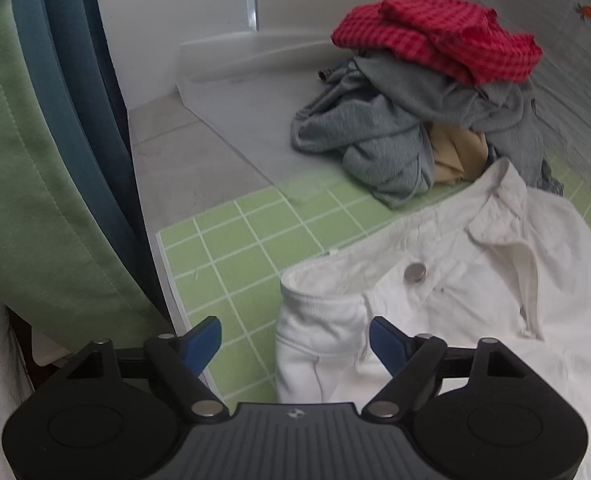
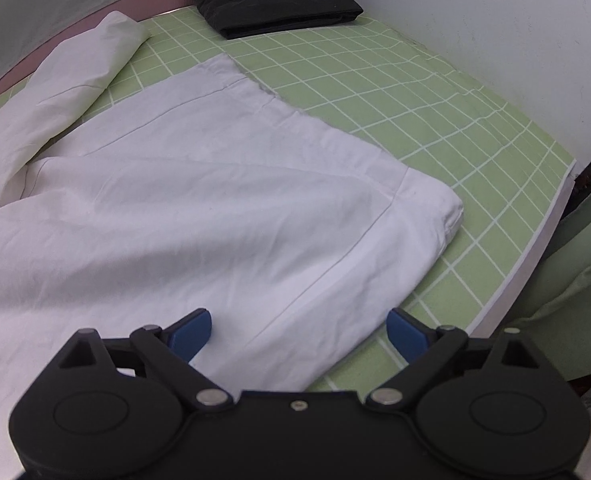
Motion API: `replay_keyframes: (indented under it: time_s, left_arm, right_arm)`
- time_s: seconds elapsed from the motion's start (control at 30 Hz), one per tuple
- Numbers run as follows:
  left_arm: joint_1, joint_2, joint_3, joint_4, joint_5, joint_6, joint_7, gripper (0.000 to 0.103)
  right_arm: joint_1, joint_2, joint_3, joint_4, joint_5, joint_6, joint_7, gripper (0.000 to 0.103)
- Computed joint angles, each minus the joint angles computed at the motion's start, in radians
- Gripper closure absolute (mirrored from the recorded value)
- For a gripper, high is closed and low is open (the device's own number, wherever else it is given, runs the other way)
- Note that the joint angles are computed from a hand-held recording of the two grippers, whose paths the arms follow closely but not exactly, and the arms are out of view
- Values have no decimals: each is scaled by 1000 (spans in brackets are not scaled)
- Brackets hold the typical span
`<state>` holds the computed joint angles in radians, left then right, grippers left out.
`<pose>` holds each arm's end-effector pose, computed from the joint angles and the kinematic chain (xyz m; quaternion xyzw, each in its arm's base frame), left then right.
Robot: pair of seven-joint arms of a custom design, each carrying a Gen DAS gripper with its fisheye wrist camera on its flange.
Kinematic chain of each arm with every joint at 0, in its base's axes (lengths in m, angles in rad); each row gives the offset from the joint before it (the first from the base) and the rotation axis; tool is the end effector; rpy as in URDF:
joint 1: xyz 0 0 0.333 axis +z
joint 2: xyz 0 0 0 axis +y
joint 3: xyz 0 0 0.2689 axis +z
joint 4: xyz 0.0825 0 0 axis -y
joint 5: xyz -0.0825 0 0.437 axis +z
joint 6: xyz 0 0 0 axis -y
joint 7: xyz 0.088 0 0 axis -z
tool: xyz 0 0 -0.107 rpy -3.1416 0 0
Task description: Fold clothes
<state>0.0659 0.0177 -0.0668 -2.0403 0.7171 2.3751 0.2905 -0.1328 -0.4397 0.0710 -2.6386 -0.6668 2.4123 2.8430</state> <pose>0.6303 0.0066 0.3969 -0.8844 0.3431 -0.1061 0.2981 0.4703 -0.0357 0.3361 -0.3270 0.9043 -0.2702 0.0483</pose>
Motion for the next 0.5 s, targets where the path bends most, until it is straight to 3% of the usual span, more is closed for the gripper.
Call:
replay_keyframes:
  time_s: [0.1, 0.2, 0.37, 0.5]
  left_arm:
    - [-10, 23, -6, 51, 48, 13, -16, 8]
    - [-36, 82, -13, 121, 55, 29, 46, 6]
    - [-91, 225, -20, 256, -54, 47, 219, 6]
    - [-126, 374, -23, 407, -186, 36, 366, 6]
  right_arm:
    - [-27, 24, 2, 32, -53, 43, 33, 8]
    - [-48, 84, -1, 96, -113, 82, 60, 8]
    - [-42, 237, -49, 236, -159, 164, 96, 14]
    - [-32, 357, -101, 341, -171, 289, 207, 14]
